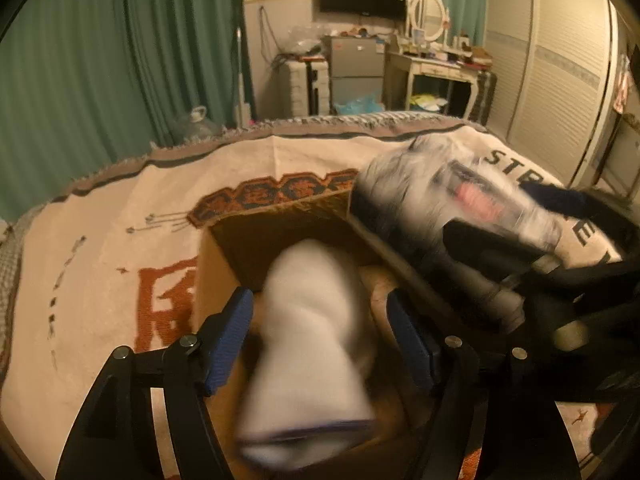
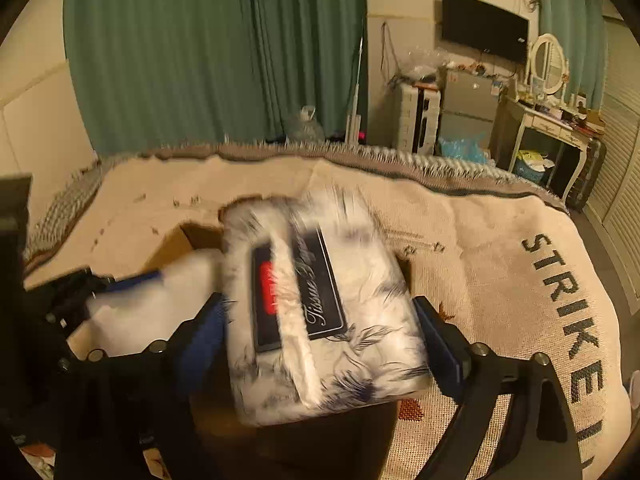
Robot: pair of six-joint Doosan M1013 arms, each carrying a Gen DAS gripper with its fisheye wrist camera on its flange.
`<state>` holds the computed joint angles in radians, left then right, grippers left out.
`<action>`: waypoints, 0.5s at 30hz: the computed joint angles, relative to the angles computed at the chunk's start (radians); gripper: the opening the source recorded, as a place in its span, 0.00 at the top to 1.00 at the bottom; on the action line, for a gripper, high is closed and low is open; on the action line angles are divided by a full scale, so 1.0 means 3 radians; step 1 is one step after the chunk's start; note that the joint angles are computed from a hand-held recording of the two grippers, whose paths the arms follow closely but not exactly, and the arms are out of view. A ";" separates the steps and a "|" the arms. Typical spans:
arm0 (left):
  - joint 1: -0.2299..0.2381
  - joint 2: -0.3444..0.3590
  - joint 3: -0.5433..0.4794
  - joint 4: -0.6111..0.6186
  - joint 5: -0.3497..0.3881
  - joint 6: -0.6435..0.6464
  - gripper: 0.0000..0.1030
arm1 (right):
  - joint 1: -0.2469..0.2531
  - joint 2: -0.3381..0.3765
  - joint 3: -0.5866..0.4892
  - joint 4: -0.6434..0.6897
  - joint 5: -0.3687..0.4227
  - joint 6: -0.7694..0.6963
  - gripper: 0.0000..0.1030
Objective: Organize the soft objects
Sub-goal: 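Carry the tissue pack with the right tool while the left tool carries the glove, releasing both into the box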
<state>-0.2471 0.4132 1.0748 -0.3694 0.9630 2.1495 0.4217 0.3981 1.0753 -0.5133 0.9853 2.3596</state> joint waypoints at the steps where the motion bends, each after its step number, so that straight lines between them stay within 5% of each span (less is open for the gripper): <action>1: -0.0001 -0.0021 0.0024 0.0003 -0.0037 0.0021 0.31 | 0.0013 -0.0019 0.0006 -0.0049 -0.0002 0.0061 0.06; 13: 0.0122 -0.0487 0.0215 -0.0238 -0.0244 0.0383 0.25 | 0.0308 -0.0328 -0.0075 -0.0588 0.0283 0.0336 0.05; 15: 0.0164 -0.0602 0.0275 -0.0347 -0.0312 0.0452 0.13 | 0.0401 -0.0408 -0.0081 -0.0767 0.0393 0.0375 0.04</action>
